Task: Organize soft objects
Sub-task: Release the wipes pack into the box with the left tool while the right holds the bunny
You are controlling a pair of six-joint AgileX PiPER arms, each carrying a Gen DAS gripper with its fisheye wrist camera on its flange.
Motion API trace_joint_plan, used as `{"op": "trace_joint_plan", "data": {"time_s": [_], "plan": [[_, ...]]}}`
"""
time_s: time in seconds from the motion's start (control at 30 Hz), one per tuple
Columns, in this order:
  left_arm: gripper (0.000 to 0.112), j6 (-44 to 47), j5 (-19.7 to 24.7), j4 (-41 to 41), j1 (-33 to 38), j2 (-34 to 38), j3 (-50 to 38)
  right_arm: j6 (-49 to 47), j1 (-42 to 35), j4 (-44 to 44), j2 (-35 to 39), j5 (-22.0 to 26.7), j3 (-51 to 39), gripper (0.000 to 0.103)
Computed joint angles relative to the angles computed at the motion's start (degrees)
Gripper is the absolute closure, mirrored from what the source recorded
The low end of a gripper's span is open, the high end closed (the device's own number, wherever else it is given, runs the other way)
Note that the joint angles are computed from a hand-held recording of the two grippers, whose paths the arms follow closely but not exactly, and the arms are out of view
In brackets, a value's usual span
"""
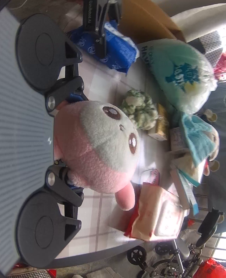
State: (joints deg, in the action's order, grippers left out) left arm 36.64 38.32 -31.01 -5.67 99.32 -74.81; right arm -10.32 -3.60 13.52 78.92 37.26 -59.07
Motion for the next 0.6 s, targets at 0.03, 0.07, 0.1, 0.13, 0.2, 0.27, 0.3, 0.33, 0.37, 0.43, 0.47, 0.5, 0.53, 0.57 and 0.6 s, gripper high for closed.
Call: {"op": "trace_joint_plan", "data": {"time_s": [0.03, 0.07, 0.1, 0.13, 0.2, 0.27, 0.3, 0.33, 0.37, 0.43, 0.47, 0.5, 0.53, 0.57, 0.6], "plan": [[0.042, 1.5, 1.3, -2.3, 1.0, -0.3, 0.0, -1.3, -0.7, 1.5, -0.9, 1.0, -0.5, 0.024], [0.042, 2.5, 3.4, -4.9, 2.4, -0.6, -0.2, -2.0, -1.1, 2.6, -2.0, 2.1, -1.3, 0.024], [0.043, 3.4, 5.6, -7.1, 3.7, -0.8, -0.6, -2.5, -1.2, 3.6, -2.9, 3.2, -2.2, 0.024], [0.043, 4.3, 7.2, -8.5, 4.8, -1.4, -0.6, -3.3, -1.4, 5.0, -3.5, 4.2, -3.1, 0.024], [0.043, 6.6, 8.8, -10.5, 6.7, -3.8, 0.3, -3.7, -1.3, 7.7, -4.1, 6.6, -6.2, 0.024], [0.043, 10.2, 11.4, -13.5, 9.6, -6.7, 1.0, -2.9, -0.2, 9.4, -4.0, 8.6, -10.0, 0.023], [0.043, 11.3, 13.7, -14.7, 11.7, -7.9, 0.7, -1.4, 1.1, 9.2, -3.6, 9.2, -12.0, 0.023], [0.043, 11.8, 16.5, -15.6, 13.9, -8.8, -0.2, -0.2, 2.5, 9.2, -3.1, 9.6, -13.9, 0.023], [0.043, 11.8, 19.2, -16.4, 16.4, -9.4, -1.5, 0.9, 4.2, 9.5, -2.0, 10.0, -16.4, 0.023], [0.043, 9.9, 24.6, -16.5, 21.4, -9.1, -6.2, 2.5, 7.1, 10.3, 0.7, 10.5, -21.1, 0.023], [0.043, 8.8, 26.6, -16.5, 23.7, -8.4, -9.0, 4.1, 9.2, 9.9, 3.0, 10.7, -24.6, 0.023], [0.042, 7.4, 28.3, -15.9, 25.7, -7.1, -12.5, 5.6, 11.0, 9.4, 5.2, 10.6, -27.6, 0.023], [0.043, 5.8, 29.2, -14.9, 27.1, -5.5, -16.3, 7.7, 12.9, 8.2, 7.7, 10.7, -31.0, 0.023], [0.043, 3.7, 29.1, -14.1, 28.3, -3.9, -19.7, 10.8, 15.5, 6.0, 11.1, 11.4, -36.0, 0.023], [0.043, 1.4, 29.0, -13.1, 29.0, -1.4, -24.1, 12.4, 17.2, 5.0, 14.7, 12.0, -40.8, 0.023]]}}
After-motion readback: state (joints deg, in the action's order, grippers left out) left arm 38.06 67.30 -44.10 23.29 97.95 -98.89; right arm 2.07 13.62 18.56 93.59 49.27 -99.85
